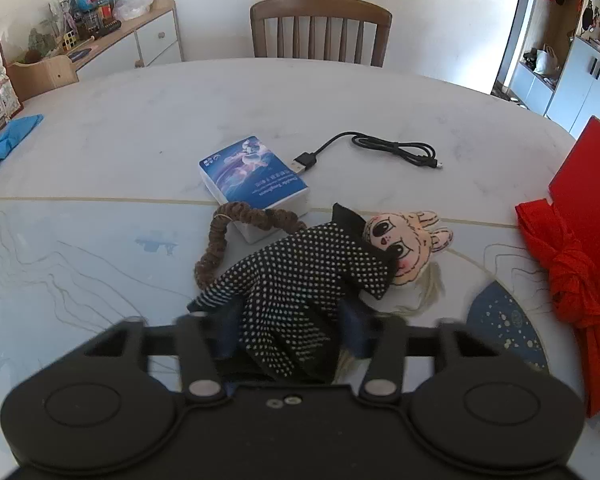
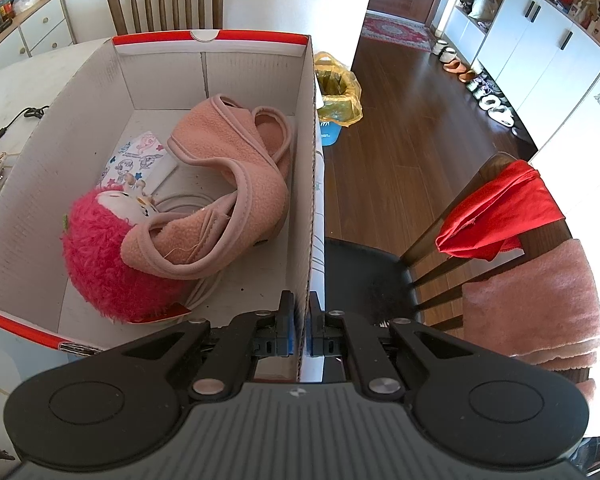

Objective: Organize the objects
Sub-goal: 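Return the left gripper to the pile and grasp the black dotted glove, then carry the black dotted glove with the left gripper into the shoebox and release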

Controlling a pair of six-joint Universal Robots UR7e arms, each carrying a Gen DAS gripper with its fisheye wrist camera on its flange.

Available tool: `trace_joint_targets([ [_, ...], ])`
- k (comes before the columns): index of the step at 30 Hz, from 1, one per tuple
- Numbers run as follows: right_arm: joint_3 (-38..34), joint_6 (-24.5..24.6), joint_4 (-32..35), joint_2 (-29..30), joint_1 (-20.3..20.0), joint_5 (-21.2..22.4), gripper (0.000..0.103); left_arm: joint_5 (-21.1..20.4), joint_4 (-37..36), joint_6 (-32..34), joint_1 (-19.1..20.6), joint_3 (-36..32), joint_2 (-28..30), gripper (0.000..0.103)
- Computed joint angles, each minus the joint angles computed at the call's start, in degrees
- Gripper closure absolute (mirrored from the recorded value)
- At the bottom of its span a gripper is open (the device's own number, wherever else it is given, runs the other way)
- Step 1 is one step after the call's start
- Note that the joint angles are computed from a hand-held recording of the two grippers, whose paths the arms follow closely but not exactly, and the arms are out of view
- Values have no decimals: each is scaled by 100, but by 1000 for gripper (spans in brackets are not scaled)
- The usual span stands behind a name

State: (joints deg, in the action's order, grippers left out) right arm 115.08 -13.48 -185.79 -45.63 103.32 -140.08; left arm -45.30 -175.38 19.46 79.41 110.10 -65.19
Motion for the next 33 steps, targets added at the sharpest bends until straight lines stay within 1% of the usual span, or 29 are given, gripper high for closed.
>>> trace_joint_targets([
  [1,0,0,0,0,0,0,97,-18,-11,10,-16,38,-28,79],
  [2,-1,7,9,-2,1,1,97,-35,-26,32,-26,58,-40,85],
  [3,11,-3,3,-10,-1,3,97,-50,-43,60,-34,74,-50,94],
  [4,2,-6,4,-5,-1,4,97,-41,-57,76,-49,95,-63,96],
  [10,-8,-16,7,2,-6,21,97,-339,129,13,-144,281,-366,99],
  [15,-17,29,46,15,-13,32,97,-431,477,-164,-373,476,-713,99],
  [21,-16,1,10,23,-21,62,98,-739,792,-356,-668,673,-1077,99],
  [26,-15,-3,-1,15,-36,104,98,-1030,830,-371,-952,783,-1261,99],
  [33,-15,-32,-21,18,-44,109,98,-1355,753,-221,-1349,812,-1311,99],
])
